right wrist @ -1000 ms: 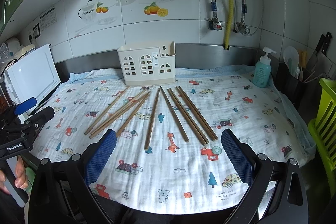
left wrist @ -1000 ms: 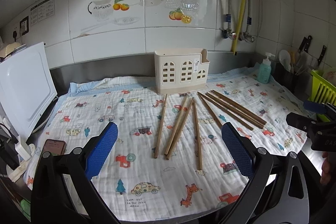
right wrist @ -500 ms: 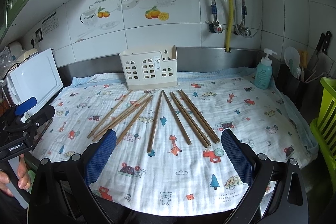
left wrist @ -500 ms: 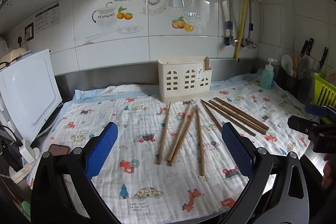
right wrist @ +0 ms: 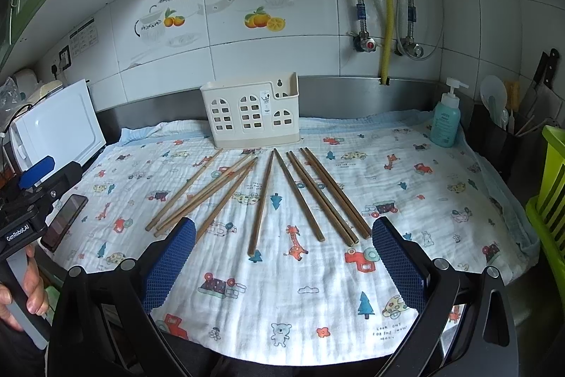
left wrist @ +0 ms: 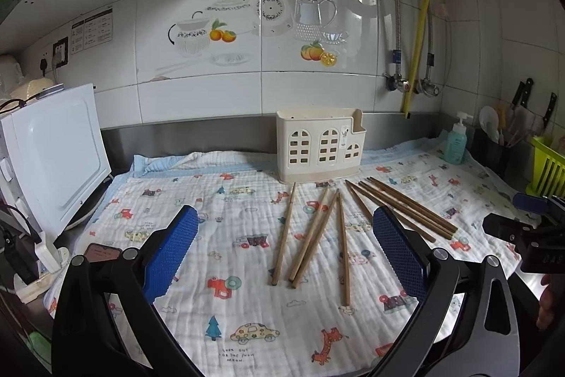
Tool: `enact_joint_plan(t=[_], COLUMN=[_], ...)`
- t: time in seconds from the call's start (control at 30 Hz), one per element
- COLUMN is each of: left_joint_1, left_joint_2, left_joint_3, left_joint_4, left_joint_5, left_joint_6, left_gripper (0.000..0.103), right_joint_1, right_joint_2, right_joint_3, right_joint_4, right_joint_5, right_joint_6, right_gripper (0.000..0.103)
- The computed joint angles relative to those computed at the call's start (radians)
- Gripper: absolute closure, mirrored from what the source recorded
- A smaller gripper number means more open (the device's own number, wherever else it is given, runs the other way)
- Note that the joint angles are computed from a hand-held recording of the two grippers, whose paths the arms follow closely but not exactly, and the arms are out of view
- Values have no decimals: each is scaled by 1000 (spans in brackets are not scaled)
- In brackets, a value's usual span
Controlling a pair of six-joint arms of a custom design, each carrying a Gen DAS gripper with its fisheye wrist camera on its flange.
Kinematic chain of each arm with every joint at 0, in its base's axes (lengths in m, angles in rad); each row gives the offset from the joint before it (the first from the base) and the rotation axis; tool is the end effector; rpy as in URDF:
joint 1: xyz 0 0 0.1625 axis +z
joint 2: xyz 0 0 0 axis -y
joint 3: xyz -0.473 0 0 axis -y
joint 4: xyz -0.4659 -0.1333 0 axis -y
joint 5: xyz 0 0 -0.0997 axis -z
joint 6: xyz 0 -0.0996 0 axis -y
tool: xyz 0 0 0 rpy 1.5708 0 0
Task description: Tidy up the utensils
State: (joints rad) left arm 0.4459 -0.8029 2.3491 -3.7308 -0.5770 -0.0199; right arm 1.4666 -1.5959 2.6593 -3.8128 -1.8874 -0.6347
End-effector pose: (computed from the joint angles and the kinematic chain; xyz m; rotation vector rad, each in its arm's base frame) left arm -0.3150 -0.3909 0.0500 0.8690 2.1612 -1.2859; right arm 0.0664 -0.3489 0.2841 0.3434 -2.1422 1.2206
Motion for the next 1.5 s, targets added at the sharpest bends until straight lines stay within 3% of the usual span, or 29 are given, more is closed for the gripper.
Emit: enact_joint_plan(t=[0.43,1.5], left_joint_1=[-2,55], left_joint_2=[19,9], left_joint_3=[-6,-31], left_joint_4=[-69,-4], left_joint_5=[10,-44], left_joint_6=[38,-2], left_gripper=[5,5], right_joint_1=[-13,-16], right_joint_2=[8,13], right_joint_3=[3,-23], right_joint_4=[-36,-25], right_joint_5=[8,-1], right_joint_6=[0,-31], right_gripper=[6,6])
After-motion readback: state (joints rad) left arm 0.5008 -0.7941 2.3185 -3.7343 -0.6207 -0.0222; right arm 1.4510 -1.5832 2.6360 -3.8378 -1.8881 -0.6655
